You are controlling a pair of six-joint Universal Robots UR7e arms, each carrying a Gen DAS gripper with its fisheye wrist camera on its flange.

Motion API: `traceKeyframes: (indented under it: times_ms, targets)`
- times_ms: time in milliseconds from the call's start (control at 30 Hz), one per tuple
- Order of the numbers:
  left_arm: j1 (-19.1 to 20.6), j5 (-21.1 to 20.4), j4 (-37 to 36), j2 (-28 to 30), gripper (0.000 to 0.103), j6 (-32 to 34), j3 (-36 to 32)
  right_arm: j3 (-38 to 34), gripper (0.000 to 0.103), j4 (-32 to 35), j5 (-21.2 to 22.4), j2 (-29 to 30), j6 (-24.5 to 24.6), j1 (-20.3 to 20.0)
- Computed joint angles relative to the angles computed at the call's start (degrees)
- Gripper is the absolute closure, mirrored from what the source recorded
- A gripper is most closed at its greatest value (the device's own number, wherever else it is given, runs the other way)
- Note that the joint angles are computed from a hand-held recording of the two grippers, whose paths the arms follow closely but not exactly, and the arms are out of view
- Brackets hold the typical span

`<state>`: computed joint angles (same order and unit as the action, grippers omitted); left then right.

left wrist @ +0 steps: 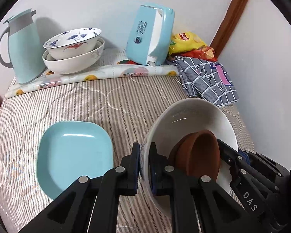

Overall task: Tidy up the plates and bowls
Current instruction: 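Carry the white bowl with both grippers over the light-blue plate stack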

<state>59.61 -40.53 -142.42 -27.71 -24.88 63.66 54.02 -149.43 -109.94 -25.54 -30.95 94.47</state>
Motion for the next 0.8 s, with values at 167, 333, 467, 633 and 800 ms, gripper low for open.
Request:
traceKeyframes:
  times_ms: [167, 333, 467, 633, 800]
  targets:
    - [0.24, 0.26, -0.75, -1.15, 0.093, -0.14, 1.42, 0.17, 0.097, 0.24, 0.20, 0.24, 0.17, 0.42]
    - [0.30, 0.76, -1.81, -2.28, 0.093, 0.09, 3.12, 0.61, 0.097, -0.29, 0.39, 0.38, 0.10, 0.86]
    - [0.45, 0.84, -2.38, -3.06, 0.093, 0.10, 4.17, 1.00, 0.097, -0.77, 0.42, 0.48, 0.07, 1.18]
    - [0.67, 1.05, -3.19, -4.19, 0.093, 0.02, 5.73, 1.31, 0.097, -1.16, 0.48, 0.75, 0.20, 1.57]
    - [0.87, 1.73, -3.93, -5.58, 0.094, -0.38, 7.71, 1.48, 0.097, -1.19, 0.80, 1.21, 0.22, 1.98]
